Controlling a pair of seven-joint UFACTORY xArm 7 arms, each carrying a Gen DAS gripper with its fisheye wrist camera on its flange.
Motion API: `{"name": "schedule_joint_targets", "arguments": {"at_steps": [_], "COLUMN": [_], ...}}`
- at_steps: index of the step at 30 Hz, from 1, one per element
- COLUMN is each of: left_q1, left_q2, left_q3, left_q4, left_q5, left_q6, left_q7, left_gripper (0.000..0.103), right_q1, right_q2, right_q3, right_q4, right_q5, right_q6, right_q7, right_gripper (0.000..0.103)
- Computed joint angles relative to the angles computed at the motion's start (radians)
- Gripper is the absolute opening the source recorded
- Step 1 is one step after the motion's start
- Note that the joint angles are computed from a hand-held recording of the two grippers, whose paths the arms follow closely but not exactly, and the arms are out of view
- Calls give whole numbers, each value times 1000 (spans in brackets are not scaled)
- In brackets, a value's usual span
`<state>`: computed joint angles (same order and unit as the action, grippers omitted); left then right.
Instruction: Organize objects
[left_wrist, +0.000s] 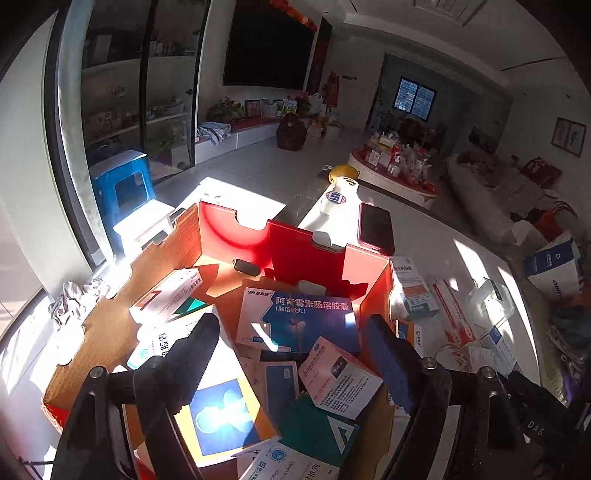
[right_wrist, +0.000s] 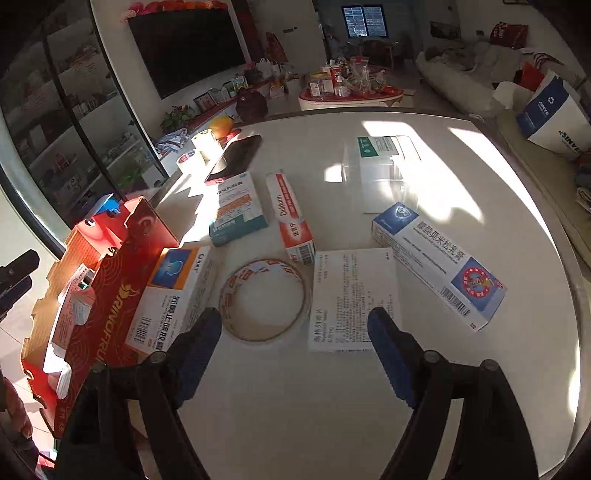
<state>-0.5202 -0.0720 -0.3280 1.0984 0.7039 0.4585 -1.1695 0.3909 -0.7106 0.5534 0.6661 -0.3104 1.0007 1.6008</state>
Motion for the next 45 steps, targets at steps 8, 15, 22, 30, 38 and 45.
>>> {"name": "schedule_joint_targets", "arguments": {"at_steps": [8, 15, 22, 30, 38, 45], "left_q1": [-143, -242, -405, -548, -572, -580], "left_q2": [171, 275, 500, 853, 955, 942], "left_q3": [-20, 29, 102, 193, 270, 302], "left_q4": [228, 338, 590, 1035, 1173, 1180], "left_q5": [-8, -85, -43, -142, -259, -274], "left_q6": [2, 101, 240, 494, 559, 575], "left_q7": [158, 283, 383, 549, 573, 530], "left_gripper": [96, 96, 96, 96, 103, 103], "right_q1": [30, 19, 123, 164, 159, 155], "right_q2": [46, 154, -144, -266, -288, -299], "right_q3": [-53, -68, -88, -27, -25, -24], "right_q4": [-69, -10, -188, -228, -243, -246], "right_q5": [43, -49, 90, 178, 195, 210], "right_q6": [-8, 24, -10, 56, 36, 32], "right_q7": [-72, -127, -88, -60, -72, -77], "right_gripper": [81, 74, 74, 75, 75, 75]}}
